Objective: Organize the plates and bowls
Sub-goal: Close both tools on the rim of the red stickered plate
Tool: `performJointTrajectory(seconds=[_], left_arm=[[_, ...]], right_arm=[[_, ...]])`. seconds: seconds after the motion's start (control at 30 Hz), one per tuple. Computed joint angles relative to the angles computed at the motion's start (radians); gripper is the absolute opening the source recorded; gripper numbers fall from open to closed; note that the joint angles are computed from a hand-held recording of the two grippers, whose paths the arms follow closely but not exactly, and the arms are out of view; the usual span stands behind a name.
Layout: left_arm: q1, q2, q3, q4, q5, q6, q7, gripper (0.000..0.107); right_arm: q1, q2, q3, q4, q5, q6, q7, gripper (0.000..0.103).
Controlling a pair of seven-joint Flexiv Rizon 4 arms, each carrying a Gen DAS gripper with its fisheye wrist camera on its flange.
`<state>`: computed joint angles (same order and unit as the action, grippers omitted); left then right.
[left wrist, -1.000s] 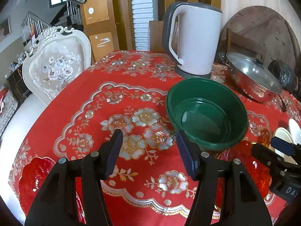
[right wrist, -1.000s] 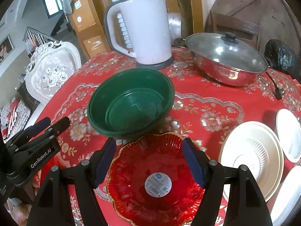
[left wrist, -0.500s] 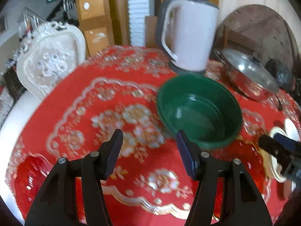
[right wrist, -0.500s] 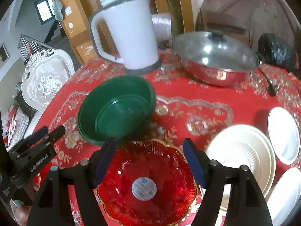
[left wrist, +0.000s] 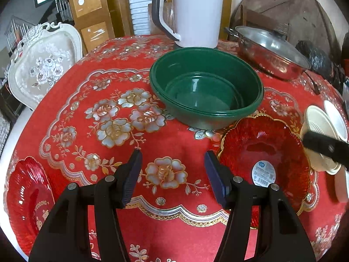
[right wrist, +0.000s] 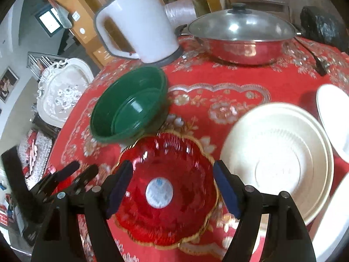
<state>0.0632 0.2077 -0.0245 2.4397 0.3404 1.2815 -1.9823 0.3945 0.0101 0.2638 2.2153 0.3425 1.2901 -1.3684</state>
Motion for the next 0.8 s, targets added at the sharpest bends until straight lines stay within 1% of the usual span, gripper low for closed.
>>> performJointTrajectory(seconds=[0.07,0.13,0.2,0.27,0.33,0.4,0.47,0.5,0.57,0.63,0.7,0.73,0.77,0.8], left_arm=[[0.004,-0.010,-0.009,-0.005,0.009,-0.004,-0.012,0.059],[-0.008,-0.022,0.001,-0.004,-0.006,0.004,0.014,0.059],[-0.008,-0.030,-0.003,-0.008,-0.001,0.005,0.003,0.059],[-0.020,-0.044,0.002,-0.008,-0.021,0.015,0.008,0.059],[-0.032,-0.056,0.006,-0.009,-0.039,0.021,0.021,0.059],[-0.032,-0.061,0.000,-0.018,-0.025,0.017,0.007,0.059],[-0.040,-0.075,-0.003,-0.029,-0.022,0.008,0.006,0.059],[-0.046,-0.082,-0.002,-0.035,-0.028,0.001,0.011,0.059],[-0.057,-0.096,-0.002,-0.047,-0.025,-0.012,0.016,0.059],[-0.059,-0.103,-0.006,-0.064,0.006,-0.032,-0.006,0.059],[-0.065,-0.113,-0.006,-0.081,0.033,-0.050,-0.023,0.059],[-0.068,-0.119,-0.008,-0.091,0.050,-0.058,-0.033,0.059],[-0.073,-0.125,-0.006,-0.097,0.062,-0.061,-0.038,0.059],[-0.079,-0.132,-0.003,-0.099,0.065,-0.055,-0.034,0.059]], right_arm=[[0.001,0.026,0.005,0.019,0.029,0.000,-0.010,0.076],[0.009,0.050,0.006,0.037,0.048,-0.013,-0.022,0.076],[0.015,0.071,0.010,0.069,0.028,-0.019,0.000,0.076],[0.022,0.078,0.009,0.094,0.009,-0.015,0.028,0.076],[0.028,0.085,0.003,0.111,0.014,-0.013,0.041,0.076],[0.033,0.084,-0.003,0.121,0.019,-0.008,0.046,0.076],[0.031,0.068,-0.006,0.128,-0.009,0.010,0.064,0.076],[0.023,0.051,-0.005,0.134,-0.060,0.029,0.097,0.076],[0.016,0.028,-0.002,0.148,-0.119,0.071,0.144,0.076],[0.016,0.001,-0.002,0.147,-0.124,0.111,0.144,0.075],[0.015,-0.021,0.001,0.141,-0.136,0.122,0.141,0.072],[0.014,-0.032,0.001,0.144,-0.166,0.134,0.159,0.071],[0.013,-0.041,-0.002,0.157,-0.212,0.166,0.189,0.066],[0.011,-0.050,-0.002,0.158,-0.234,0.176,0.202,0.063]])
